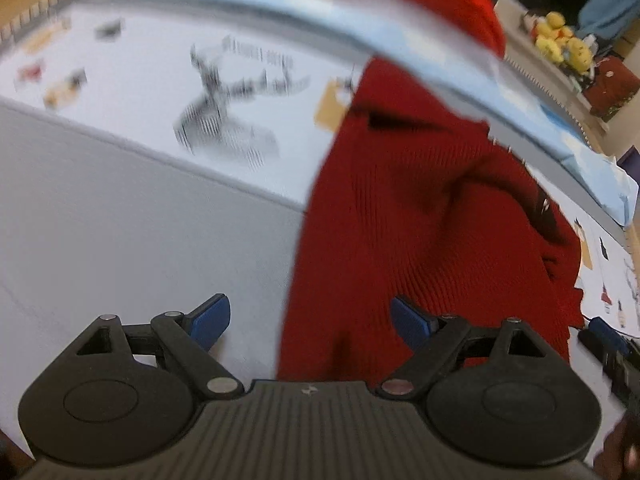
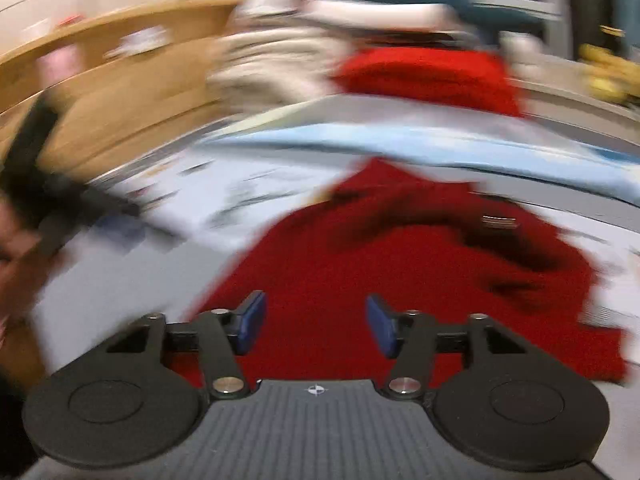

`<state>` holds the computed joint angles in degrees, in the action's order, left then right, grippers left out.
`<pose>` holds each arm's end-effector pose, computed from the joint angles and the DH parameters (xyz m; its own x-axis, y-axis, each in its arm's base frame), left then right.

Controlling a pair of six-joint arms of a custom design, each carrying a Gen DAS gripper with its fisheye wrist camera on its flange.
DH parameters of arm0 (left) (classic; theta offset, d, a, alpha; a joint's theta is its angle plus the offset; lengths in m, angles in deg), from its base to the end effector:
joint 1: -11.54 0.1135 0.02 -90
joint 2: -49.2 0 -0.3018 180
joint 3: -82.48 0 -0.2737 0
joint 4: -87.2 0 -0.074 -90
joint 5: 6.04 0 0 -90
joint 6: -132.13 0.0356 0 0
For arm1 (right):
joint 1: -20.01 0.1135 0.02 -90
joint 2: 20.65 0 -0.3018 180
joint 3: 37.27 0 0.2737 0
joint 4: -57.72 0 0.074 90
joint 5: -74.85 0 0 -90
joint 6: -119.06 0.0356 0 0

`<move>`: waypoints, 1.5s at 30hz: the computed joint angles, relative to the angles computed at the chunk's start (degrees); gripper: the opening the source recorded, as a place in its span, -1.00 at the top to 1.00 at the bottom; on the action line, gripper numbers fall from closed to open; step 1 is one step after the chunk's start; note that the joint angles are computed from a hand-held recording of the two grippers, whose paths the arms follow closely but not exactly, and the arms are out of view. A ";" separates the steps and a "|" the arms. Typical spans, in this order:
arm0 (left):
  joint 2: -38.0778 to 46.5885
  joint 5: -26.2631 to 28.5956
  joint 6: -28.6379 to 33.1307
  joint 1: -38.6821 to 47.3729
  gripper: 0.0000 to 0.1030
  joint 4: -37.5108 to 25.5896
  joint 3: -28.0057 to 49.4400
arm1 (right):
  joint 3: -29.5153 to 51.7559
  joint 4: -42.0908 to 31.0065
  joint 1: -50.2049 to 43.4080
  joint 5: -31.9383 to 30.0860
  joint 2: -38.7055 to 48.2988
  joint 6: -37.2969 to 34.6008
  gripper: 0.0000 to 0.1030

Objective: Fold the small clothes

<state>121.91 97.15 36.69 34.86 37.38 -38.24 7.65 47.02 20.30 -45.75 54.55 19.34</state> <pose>0.2286 0.0897 0.2411 -0.7887 -0.4405 -0.4288 -0.3675 0.8970 -0.2455 0.2582 0.0194 0.1987 -0.5808 -0.1483 -0.8005 -0.4938 0.8459 0.2016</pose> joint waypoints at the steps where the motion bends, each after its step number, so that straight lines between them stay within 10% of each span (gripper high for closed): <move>1: 1.20 -0.65 -0.72 -0.56 -0.74 0.17 -0.10 | 1.16 -1.08 -4.48 -0.09 2.42 0.08 -0.13; 12: 10.65 -4.10 -6.07 -3.37 -0.03 1.66 -2.11 | 12.31 -4.46 -6.25 -0.93 25.28 7.52 -0.15; 14: 9.33 -3.73 -4.20 -4.15 0.79 1.80 -2.66 | 11.61 -2.66 -4.62 0.90 24.62 6.87 0.18; 16: 6.83 -0.10 -3.26 -3.85 0.80 1.35 -3.30 | 11.65 -3.22 -6.68 -1.61 22.02 10.21 0.75; 24: -8.91 15.08 8.92 -4.90 0.82 -10.38 -2.79 | 15.43 -28.49 -23.20 -8.07 -5.35 -11.25 0.77; 29: -8.74 6.71 24.41 4.17 0.82 -18.42 -3.00 | 12.71 -48.10 -17.49 4.57 -12.14 -25.77 0.68; 35: -2.74 6.04 32.59 14.35 0.78 -20.42 -0.07 | 6.16 -35.06 -12.34 7.12 -9.73 -15.50 0.06; 41: -0.93 4.72 22.96 8.65 0.17 -14.81 -0.54 | 7.59 -19.39 -17.22 11.73 8.85 -3.42 -0.09; 45: 0.36 -0.06 16.47 2.58 0.15 -10.07 -3.03 | 9.52 -16.51 -16.05 13.82 18.67 -3.14 -0.09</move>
<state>122.27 97.09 53.15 37.44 27.31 -41.27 17.17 30.51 4.26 -31.93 73.22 16.20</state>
